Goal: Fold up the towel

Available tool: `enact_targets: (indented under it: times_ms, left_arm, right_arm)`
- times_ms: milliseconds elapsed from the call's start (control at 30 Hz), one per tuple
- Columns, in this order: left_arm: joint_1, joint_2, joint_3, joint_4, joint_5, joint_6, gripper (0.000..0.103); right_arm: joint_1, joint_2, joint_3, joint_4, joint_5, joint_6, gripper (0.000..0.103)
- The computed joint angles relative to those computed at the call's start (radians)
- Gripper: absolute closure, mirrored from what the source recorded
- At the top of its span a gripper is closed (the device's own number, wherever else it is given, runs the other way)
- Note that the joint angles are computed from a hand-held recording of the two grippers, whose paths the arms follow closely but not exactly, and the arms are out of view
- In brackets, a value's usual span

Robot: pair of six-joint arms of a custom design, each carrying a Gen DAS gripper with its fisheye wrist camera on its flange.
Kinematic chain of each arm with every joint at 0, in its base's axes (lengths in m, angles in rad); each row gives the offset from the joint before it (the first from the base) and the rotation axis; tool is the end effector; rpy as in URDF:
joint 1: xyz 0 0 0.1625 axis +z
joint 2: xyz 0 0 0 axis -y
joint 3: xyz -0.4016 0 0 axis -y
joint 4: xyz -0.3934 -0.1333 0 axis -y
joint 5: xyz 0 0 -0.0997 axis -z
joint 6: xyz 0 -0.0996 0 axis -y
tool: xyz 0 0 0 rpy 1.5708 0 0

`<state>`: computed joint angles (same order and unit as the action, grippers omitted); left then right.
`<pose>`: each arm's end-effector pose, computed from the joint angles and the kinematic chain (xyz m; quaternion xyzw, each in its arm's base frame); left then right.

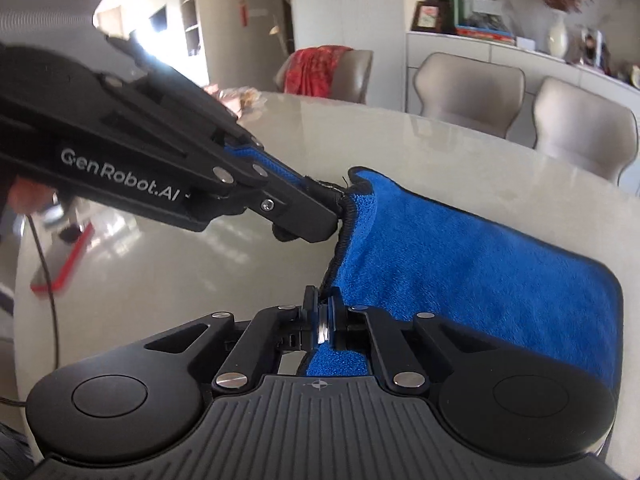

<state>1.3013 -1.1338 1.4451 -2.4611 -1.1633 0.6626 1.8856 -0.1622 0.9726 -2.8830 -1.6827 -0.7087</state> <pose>-0.0140 -0.6995 0.3839 0.3701 0.8644 -0.2363 0.2448 0.3646 -0.7252 -0.0965 0.4615 -0.8501 0.2325 0.1016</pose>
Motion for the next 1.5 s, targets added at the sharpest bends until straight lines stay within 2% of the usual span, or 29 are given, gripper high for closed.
enact_targets:
  times_ms: [267,467,667,767,900,933,967,1167,1233,1367,1500]
  left_arm:
    - [-0.031,0.094,-0.092,0.075,-0.088,0.077,0.099]
    - [-0.052,0.196,-0.186,0.194,-0.133,0.116,0.099]
    - [-0.044,0.283,-0.275,0.343,-0.134,0.061,0.093]
    - [-0.035,0.267,-0.260,0.336,-0.133,0.054,0.088]
    - [-0.014,0.225,-0.237,0.320,-0.098,0.058,0.069]
    - [-0.008,0.214,-0.229,0.308,-0.085,0.053,0.056]
    - [-0.004,0.208,-0.226,0.301,-0.081,0.052,0.050]
    - [0.030,0.194,-0.234,0.233,-0.033,0.073,0.049]
    - [0.044,0.215,-0.249,0.204,0.007,0.074,0.049]
    - [0.059,0.256,-0.276,0.151,0.074,0.061,0.049]
    - [0.063,0.278,-0.262,0.036,0.121,0.138,0.049]
  right_arm:
    - [-0.019,-0.086,0.123,-0.147,-0.045,0.095,0.098]
    - [-0.045,-0.147,0.220,-0.238,-0.059,0.184,0.097]
    - [-0.091,-0.181,0.276,-0.213,-0.099,0.327,0.097]
    - [-0.107,-0.183,0.280,-0.182,-0.114,0.362,0.095]
    - [-0.109,-0.180,0.279,-0.176,-0.140,0.337,0.093]
    - [-0.107,-0.178,0.276,-0.175,-0.146,0.334,0.093]
    - [-0.107,-0.179,0.277,-0.176,-0.151,0.332,0.092]
    - [-0.087,-0.161,0.270,-0.242,-0.209,0.253,0.077]
    - [-0.082,-0.149,0.252,-0.245,-0.230,0.224,0.076]
    - [-0.086,-0.145,0.225,-0.207,-0.243,0.262,0.074]
    - [-0.101,-0.158,0.223,-0.195,-0.228,0.320,0.069]
